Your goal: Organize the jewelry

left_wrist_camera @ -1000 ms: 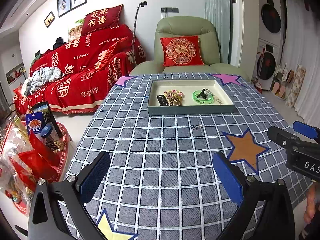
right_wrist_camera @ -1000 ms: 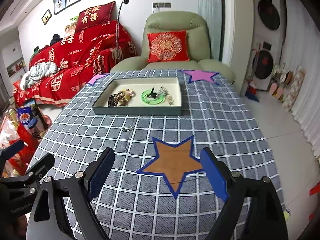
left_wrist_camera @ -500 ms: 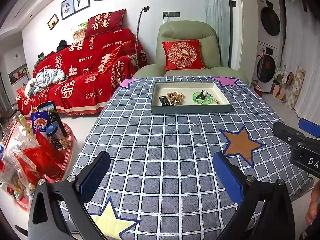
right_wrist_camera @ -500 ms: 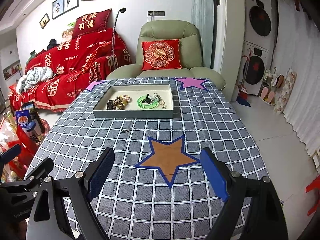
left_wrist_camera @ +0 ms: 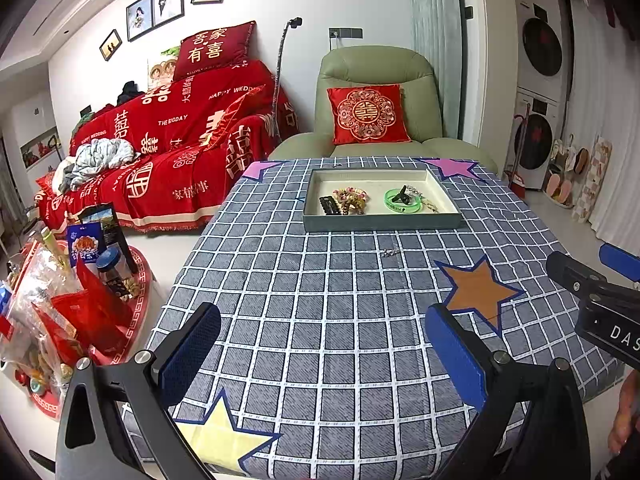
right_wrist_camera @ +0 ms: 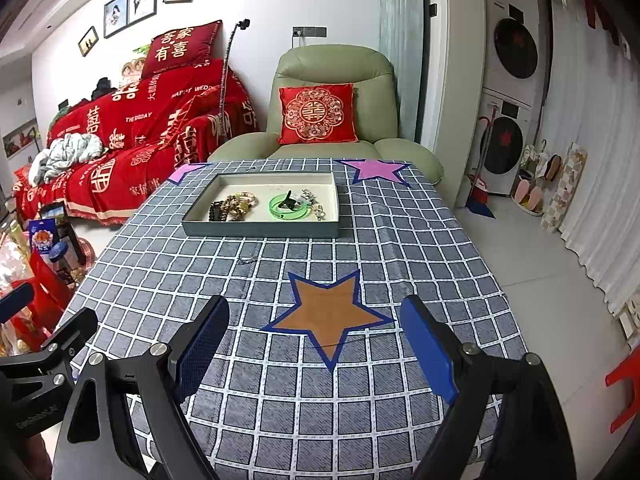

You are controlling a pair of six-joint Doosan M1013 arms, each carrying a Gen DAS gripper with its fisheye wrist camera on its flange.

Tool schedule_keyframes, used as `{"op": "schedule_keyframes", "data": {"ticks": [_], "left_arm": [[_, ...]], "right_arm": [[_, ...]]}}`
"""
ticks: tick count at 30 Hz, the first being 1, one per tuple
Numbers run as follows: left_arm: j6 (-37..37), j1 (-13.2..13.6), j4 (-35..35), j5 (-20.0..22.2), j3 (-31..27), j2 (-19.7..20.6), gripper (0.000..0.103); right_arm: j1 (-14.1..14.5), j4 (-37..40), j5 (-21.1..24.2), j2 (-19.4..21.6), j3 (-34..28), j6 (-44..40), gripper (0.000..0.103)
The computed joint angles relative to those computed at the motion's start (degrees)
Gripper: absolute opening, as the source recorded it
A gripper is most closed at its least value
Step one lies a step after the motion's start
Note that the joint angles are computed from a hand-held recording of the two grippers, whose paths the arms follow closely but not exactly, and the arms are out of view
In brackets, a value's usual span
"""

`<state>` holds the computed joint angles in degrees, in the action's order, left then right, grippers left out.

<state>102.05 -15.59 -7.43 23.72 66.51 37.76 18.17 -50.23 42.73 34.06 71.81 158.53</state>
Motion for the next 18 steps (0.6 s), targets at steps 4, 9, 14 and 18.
{"op": "schedule_keyframes", "data": {"ticks": [4, 9, 14, 18], "left_arm": [[-0.4, -0.1, 0.5, -0.2, 0.2, -0.1, 0.103], [-0.3, -0.2, 0.6, -0.5, 0.6, -0.4, 0.103], [-0.3, -0.3, 0.5, -0.6, 0.8, -0.5, 0.103], [-0.6, -0.4, 0.7, -0.6, 0.8, -0.5, 0.103]], "right_arm": [[-0.1, -0.1, 0.1, -0.2, 0.2, 0.2, 0.089], [-0.1, 0.0, -0.2, -0.3, 0.4, 0.0, 0.089], [-0.1, 0.0, -0.2, -0.3, 0.4, 0.1, 0.089], [-0.1, -0.1, -0.2, -0.2, 0.4, 0.2, 0.089]]}}
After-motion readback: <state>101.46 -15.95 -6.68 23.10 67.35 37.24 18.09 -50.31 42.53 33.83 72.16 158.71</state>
